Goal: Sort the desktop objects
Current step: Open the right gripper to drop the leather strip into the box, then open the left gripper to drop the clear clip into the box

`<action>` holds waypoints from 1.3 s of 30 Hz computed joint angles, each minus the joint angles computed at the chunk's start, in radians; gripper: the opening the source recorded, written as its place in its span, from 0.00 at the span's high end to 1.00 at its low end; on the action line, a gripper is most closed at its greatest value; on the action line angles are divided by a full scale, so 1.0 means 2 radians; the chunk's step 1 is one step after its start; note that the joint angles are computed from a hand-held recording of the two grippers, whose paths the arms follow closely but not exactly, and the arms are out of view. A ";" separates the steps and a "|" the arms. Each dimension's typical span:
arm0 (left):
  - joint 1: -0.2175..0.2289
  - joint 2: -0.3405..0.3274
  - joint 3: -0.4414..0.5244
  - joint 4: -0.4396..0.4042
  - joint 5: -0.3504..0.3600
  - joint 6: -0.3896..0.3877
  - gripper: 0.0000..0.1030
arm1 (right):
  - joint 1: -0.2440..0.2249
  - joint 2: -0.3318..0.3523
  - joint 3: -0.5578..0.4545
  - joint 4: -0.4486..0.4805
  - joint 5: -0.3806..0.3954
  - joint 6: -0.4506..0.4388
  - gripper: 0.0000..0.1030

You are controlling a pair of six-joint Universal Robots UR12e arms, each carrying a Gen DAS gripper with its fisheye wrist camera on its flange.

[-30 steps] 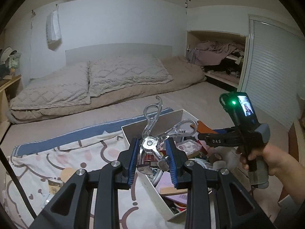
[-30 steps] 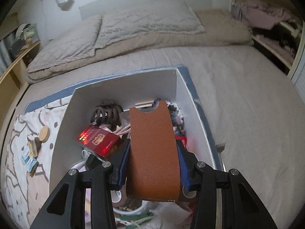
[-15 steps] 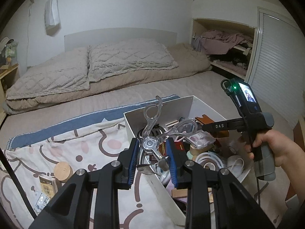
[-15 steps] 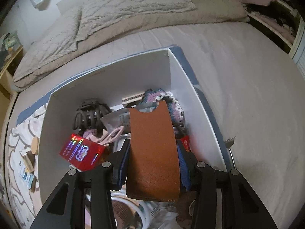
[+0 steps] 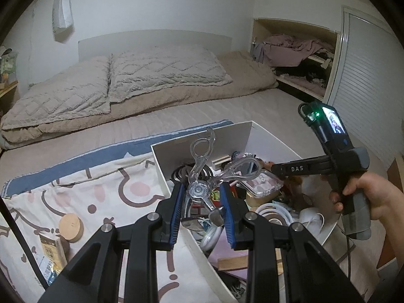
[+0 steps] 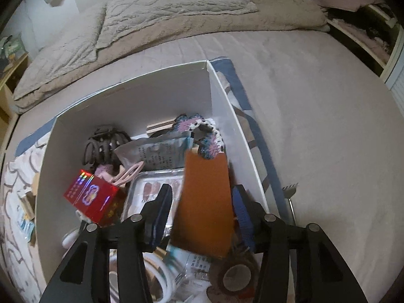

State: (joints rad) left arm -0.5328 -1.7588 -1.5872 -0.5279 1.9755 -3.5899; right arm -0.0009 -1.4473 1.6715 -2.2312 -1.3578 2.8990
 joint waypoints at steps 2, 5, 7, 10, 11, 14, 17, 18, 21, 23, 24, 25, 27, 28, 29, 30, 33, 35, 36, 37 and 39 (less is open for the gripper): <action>0.000 -0.003 0.003 -0.002 -0.006 -0.001 0.72 | -0.002 -0.004 0.002 0.003 0.005 -0.011 0.44; -0.002 -0.008 0.008 -0.004 -0.013 -0.001 0.72 | -0.004 -0.011 0.006 0.004 0.017 -0.027 0.40; -0.003 -0.011 0.011 -0.005 -0.020 -0.001 0.72 | -0.008 -0.017 0.010 0.005 0.032 -0.036 0.40; -0.004 -0.016 0.015 -0.006 -0.031 -0.004 0.72 | -0.015 -0.026 0.018 -0.004 0.054 -0.043 0.40; -0.004 -0.017 0.016 -0.003 -0.035 -0.007 0.72 | -0.017 -0.027 0.019 -0.006 0.058 -0.045 0.40; -0.003 -0.021 0.016 0.006 -0.053 -0.018 0.72 | -0.025 -0.036 0.031 -0.029 0.077 -0.054 0.38; -0.003 -0.025 0.021 0.008 -0.062 -0.026 0.72 | -0.032 -0.043 0.044 -0.062 0.088 -0.058 0.25; -0.004 -0.027 0.023 0.008 -0.063 -0.027 0.72 | -0.036 -0.045 0.048 -0.071 0.094 -0.058 0.25; -0.007 -0.034 0.029 0.012 -0.070 -0.027 0.72 | -0.047 -0.049 0.055 -0.089 0.108 -0.048 0.20; -0.009 -0.040 0.034 0.012 -0.070 -0.027 0.72 | -0.054 -0.051 0.059 -0.102 0.118 -0.036 0.08; -0.010 -0.042 0.036 0.011 -0.071 -0.027 0.72 | -0.057 -0.051 0.060 -0.105 0.122 -0.033 0.06; -0.012 -0.046 0.040 0.008 -0.075 -0.028 0.72 | -0.061 -0.053 0.062 -0.108 0.126 -0.030 0.06; -0.013 -0.053 0.046 0.003 -0.081 -0.031 0.72 | -0.064 -0.054 0.063 -0.116 0.124 -0.025 0.06; -0.014 -0.056 0.049 0.001 -0.083 -0.034 0.72 | -0.066 -0.055 0.065 -0.122 0.124 -0.022 0.06; -0.016 -0.060 0.052 -0.002 -0.088 -0.037 0.72 | -0.068 -0.055 0.065 -0.126 0.124 -0.020 0.06; -0.017 -0.063 0.055 -0.004 -0.092 -0.039 0.72 | -0.071 -0.055 0.066 -0.126 0.125 -0.019 0.06; -0.020 -0.074 0.068 -0.013 -0.105 -0.040 0.72 | -0.077 -0.055 0.065 -0.125 0.133 -0.011 0.06; -0.021 -0.080 0.076 -0.021 -0.112 -0.040 0.72 | -0.081 -0.057 0.067 -0.123 0.136 -0.008 0.06; -0.022 -0.082 0.079 -0.025 -0.114 -0.040 0.72 | -0.083 -0.056 0.066 -0.122 0.139 -0.006 0.06; -0.023 -0.085 0.084 -0.030 -0.115 -0.038 0.72 | -0.085 -0.056 0.067 -0.121 0.144 -0.004 0.05; -0.023 -0.089 0.090 -0.036 -0.124 -0.033 0.72 | -0.088 -0.057 0.068 -0.120 0.147 -0.003 0.02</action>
